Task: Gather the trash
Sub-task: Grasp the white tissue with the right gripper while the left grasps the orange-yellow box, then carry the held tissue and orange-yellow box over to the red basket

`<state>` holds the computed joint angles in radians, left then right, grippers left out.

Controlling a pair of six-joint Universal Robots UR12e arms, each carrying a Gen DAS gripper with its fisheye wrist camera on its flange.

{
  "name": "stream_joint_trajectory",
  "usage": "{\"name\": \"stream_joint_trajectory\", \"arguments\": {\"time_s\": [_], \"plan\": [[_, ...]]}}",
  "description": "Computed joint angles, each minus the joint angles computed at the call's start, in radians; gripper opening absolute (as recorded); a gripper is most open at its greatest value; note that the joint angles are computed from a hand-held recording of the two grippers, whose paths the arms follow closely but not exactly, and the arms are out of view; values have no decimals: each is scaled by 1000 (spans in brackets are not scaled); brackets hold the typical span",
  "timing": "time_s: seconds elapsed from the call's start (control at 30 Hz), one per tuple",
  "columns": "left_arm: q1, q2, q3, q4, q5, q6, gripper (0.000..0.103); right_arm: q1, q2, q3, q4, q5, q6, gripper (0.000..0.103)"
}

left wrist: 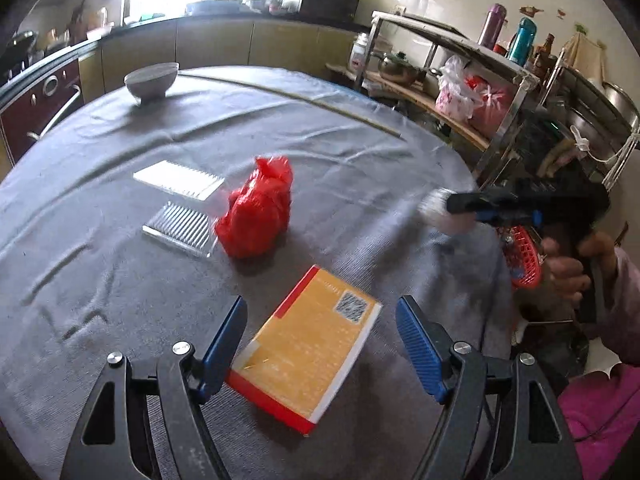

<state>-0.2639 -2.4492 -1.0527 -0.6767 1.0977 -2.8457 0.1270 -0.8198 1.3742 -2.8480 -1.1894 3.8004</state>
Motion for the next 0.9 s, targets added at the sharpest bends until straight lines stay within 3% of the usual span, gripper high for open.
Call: {"name": "stream_joint_trajectory", "arguments": {"time_s": [0.1, 0.23, 0.4, 0.47, 0.67, 0.9], "plan": [[-4, -2, 1, -12, 30, 0, 77, -7, -29, 65, -31, -1, 30, 38], [-11, 14, -34, 32, 60, -4, 77, -12, -48, 109, -77, -5, 58, 38], [-27, 25, -55, 56, 118, -22, 54, -3, -55, 111, -107, -11, 32, 38], [-32, 30, -67, 68, 139, -46, 49, 6, -56, 105, -117, -21, 9, 38], [-39, 50, -112, 128, 175, -163, 48, 29, -72, 112, -134, -74, -55, 38], [-62, 90, -171, 240, 241, -237, 48, 40, -108, 156, -184, -134, -108, 38]]}}
